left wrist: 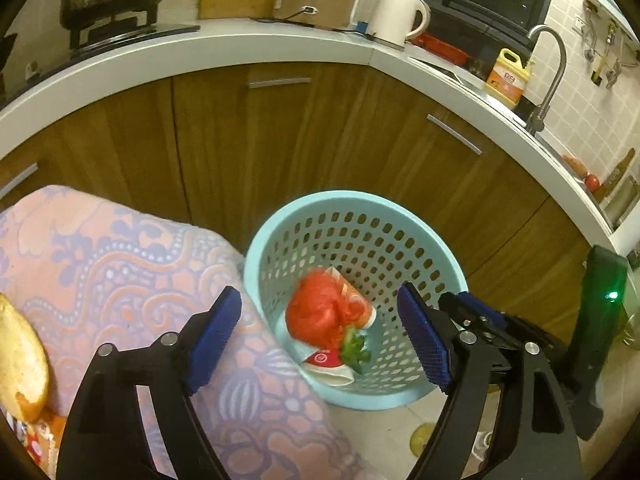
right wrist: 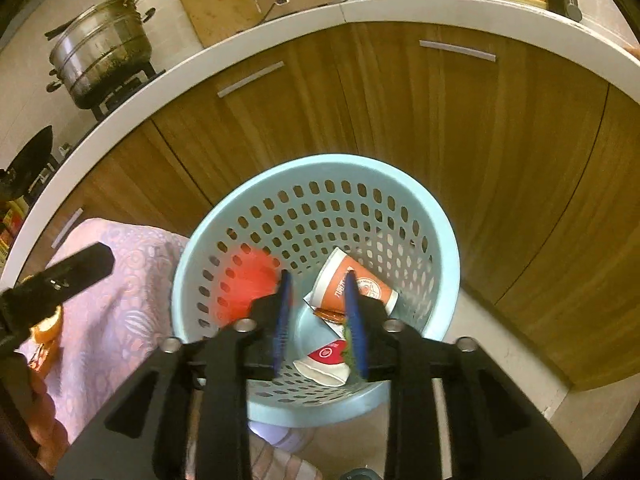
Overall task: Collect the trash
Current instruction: 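Carry both items over the blue basket and open both tools to drop them, then move both tools back toward the snack wrapper and clear plastic wrapper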
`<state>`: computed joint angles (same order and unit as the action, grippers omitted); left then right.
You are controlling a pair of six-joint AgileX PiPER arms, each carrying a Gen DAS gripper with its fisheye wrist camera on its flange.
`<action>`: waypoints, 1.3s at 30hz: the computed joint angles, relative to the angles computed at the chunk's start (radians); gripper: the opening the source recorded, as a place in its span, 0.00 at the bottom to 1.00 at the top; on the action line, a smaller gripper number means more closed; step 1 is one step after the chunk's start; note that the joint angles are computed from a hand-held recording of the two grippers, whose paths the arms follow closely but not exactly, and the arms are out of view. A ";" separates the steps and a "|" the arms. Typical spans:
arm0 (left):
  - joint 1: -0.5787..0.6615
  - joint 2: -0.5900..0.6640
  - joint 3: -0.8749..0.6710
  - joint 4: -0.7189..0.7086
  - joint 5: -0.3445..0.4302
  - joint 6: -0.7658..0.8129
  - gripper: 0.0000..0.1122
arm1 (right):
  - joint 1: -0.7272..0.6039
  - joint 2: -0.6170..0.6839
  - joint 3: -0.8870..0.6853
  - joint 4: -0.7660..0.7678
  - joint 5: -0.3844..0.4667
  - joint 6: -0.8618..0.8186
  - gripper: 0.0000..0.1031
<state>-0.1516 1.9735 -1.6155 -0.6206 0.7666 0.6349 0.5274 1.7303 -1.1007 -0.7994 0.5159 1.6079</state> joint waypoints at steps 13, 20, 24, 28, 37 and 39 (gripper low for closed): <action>0.209 -0.290 0.229 -0.229 0.062 0.282 0.70 | 0.192 -0.070 -0.126 -0.095 0.120 0.015 0.45; 0.442 -0.406 0.324 -0.329 0.144 0.419 0.71 | 0.305 0.034 -0.314 -0.046 0.170 -0.098 0.50; 0.573 -0.419 0.337 -0.357 0.181 0.470 0.71 | 0.353 0.119 -0.435 0.007 0.186 -0.189 0.50; 0.722 -0.381 0.303 -0.391 0.235 0.496 0.71 | 0.390 0.211 -0.556 0.048 0.182 -0.272 0.54; 0.902 -0.211 0.152 -0.374 0.283 0.442 0.71 | 0.410 0.383 -0.794 0.206 0.192 -0.515 0.56; 0.923 -0.172 0.137 -0.362 0.287 0.426 0.71 | 0.405 0.415 -0.849 0.261 0.197 -0.589 0.60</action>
<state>0.7710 1.8014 -1.4782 -0.9828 1.0532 1.0605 0.9326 2.1453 -1.9492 -0.5382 0.7133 1.0189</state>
